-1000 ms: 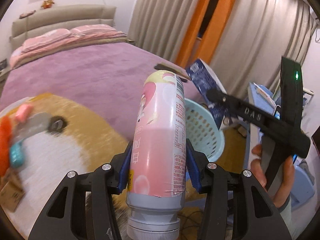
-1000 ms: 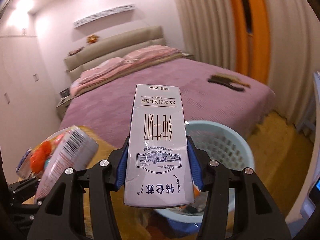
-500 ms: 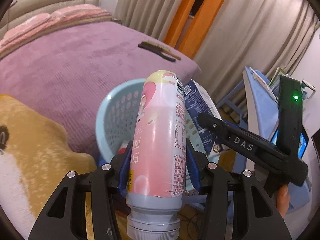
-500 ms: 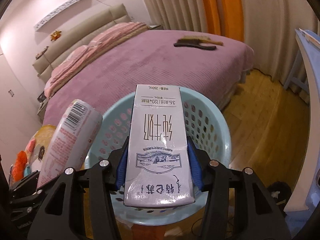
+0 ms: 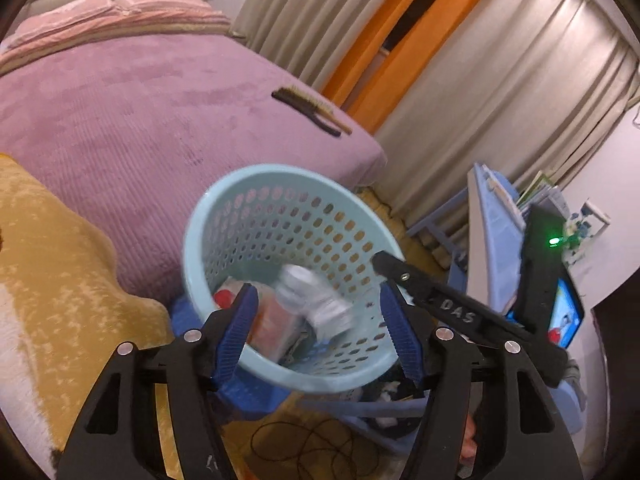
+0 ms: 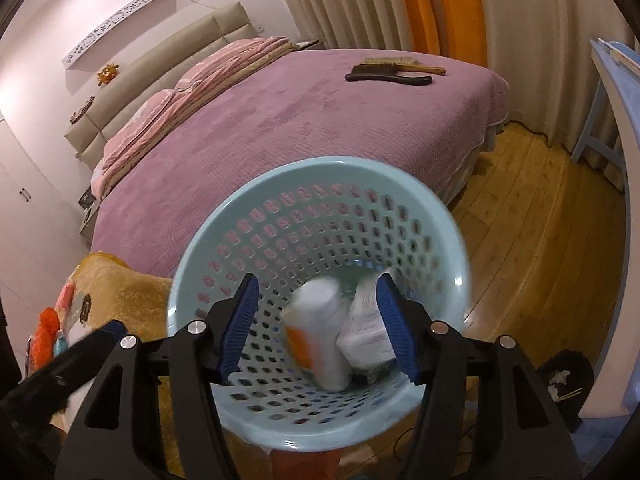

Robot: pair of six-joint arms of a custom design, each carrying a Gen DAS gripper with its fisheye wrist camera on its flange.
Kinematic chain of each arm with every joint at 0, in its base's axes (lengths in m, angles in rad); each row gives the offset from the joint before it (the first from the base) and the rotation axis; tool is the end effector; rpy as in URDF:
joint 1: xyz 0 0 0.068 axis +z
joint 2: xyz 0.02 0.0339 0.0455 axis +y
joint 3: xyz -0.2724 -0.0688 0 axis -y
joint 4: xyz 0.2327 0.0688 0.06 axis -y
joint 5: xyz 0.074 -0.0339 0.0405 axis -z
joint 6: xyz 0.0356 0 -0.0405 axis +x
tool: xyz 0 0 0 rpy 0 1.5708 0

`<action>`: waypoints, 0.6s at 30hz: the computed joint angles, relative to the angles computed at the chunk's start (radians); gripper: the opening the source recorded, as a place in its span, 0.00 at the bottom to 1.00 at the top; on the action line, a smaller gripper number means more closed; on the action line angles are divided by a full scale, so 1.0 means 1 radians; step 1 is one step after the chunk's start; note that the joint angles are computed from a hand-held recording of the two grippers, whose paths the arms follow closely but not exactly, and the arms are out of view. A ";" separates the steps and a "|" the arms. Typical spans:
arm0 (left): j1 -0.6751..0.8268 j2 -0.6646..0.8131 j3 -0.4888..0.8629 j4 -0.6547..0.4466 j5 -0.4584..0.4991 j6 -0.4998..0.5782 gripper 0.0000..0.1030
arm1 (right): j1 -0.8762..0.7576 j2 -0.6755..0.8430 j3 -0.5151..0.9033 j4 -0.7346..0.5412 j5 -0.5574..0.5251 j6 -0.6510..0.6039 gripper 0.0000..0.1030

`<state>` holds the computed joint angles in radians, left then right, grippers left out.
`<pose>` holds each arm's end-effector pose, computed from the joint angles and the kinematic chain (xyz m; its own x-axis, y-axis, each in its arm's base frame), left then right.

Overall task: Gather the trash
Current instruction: 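Carry the spray can and carton to the wastebasket and open both tools, then grasp the blue milk carton with the left tool while the right tool grasps the orange bag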

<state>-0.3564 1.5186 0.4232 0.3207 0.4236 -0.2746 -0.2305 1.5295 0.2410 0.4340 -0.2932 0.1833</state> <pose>0.2214 -0.0980 0.1316 -0.7919 0.0310 -0.6099 0.3934 0.7899 -0.4705 0.1992 -0.0362 0.0974 -0.7158 0.3472 -0.6059 0.1672 0.9276 0.3340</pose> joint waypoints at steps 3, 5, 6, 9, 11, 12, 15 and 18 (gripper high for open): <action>0.027 -0.118 -0.055 -0.036 0.003 0.010 0.61 | 0.034 -0.061 -0.021 -0.025 0.013 0.004 0.56; 0.049 -0.200 -0.082 -0.078 0.012 0.025 0.61 | 0.057 -0.113 -0.031 -0.055 0.024 0.006 0.56; 0.066 -0.236 -0.090 -0.101 0.024 0.035 0.61 | 0.084 -0.155 -0.037 -0.080 0.040 0.015 0.56; 0.133 -0.392 -0.124 -0.199 0.069 0.063 0.61 | 0.161 -0.287 -0.055 -0.158 0.078 0.042 0.56; 0.199 -0.504 -0.133 -0.293 0.112 0.100 0.61 | 0.225 -0.372 -0.061 -0.211 0.111 0.063 0.56; 0.235 -0.562 -0.134 -0.344 0.132 0.120 0.61 | 0.273 -0.419 -0.062 -0.241 0.142 0.081 0.56; 0.375 -0.715 -0.124 -0.511 0.215 0.205 0.61 | 0.411 -0.501 -0.048 -0.310 0.232 0.125 0.56; 0.583 -0.813 -0.091 -0.699 0.346 0.348 0.63 | 0.588 -0.548 -0.022 -0.359 0.346 0.179 0.56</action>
<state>0.2262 0.7051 0.3326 -0.3780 0.7692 0.0738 0.3577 0.9816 0.2194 0.0747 0.0530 0.3619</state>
